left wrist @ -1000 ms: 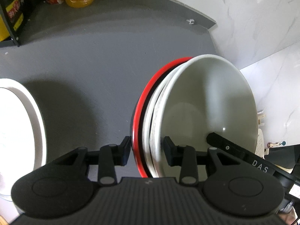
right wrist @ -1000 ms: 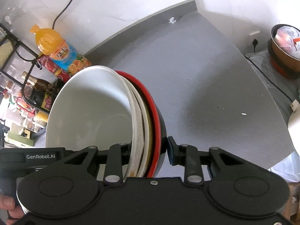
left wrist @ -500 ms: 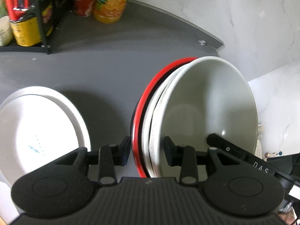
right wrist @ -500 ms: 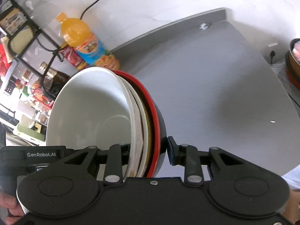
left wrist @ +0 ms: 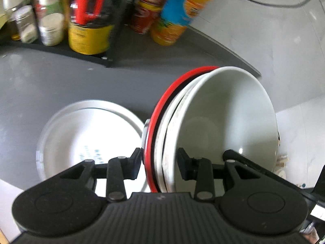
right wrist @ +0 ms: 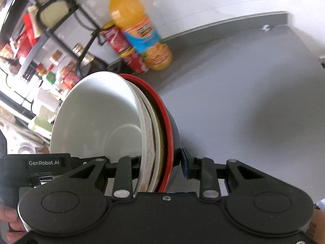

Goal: Organize plates and bowls
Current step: 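Lift the red bowl stack with both grippers and carry it over the plates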

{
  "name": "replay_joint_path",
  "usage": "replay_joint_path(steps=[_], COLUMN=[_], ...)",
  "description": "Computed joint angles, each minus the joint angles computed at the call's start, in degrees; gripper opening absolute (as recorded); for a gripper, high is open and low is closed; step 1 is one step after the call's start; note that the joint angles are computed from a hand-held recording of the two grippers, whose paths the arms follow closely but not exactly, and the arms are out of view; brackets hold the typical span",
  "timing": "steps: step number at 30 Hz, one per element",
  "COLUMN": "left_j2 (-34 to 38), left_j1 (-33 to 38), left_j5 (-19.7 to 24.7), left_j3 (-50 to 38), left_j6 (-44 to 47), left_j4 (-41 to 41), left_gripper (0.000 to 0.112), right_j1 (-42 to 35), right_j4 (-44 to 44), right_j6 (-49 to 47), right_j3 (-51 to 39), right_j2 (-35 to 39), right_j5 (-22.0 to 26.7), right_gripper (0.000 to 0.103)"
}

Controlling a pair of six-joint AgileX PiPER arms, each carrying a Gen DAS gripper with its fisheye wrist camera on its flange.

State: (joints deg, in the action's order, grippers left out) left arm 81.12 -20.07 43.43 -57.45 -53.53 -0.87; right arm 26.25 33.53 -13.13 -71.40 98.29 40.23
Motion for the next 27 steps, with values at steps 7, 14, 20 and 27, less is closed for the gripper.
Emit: replay_joint_path(steps=[7, 14, 20, 27], left_j2=[-7.9, -13.4, -14.9, -13.7], left_j1=[7.2, 13.7, 19.4, 23.5], left_j5=[1.5, 3.9, 3.9, 2.9], left_j3=[6.8, 11.6, 15.5, 18.1], left_j6=[4.3, 10.1, 17.2, 24.2], left_j4=[-3.1, -6.6, -10.7, -15.0], left_gripper=[0.036, 0.036, 0.036, 0.036], right_j1=[6.7, 11.7, 14.1, 15.2], right_j4=[-3.3, -6.2, -7.7, -9.5], right_j6=[5.1, 9.8, 12.6, 16.2], right_j3=[-3.8, -6.9, -7.6, -8.4], right_j2=[2.4, 5.3, 7.2, 8.7], right_j5=[0.5, 1.2, 1.2, 1.6], right_gripper=[0.029, 0.029, 0.029, 0.029])
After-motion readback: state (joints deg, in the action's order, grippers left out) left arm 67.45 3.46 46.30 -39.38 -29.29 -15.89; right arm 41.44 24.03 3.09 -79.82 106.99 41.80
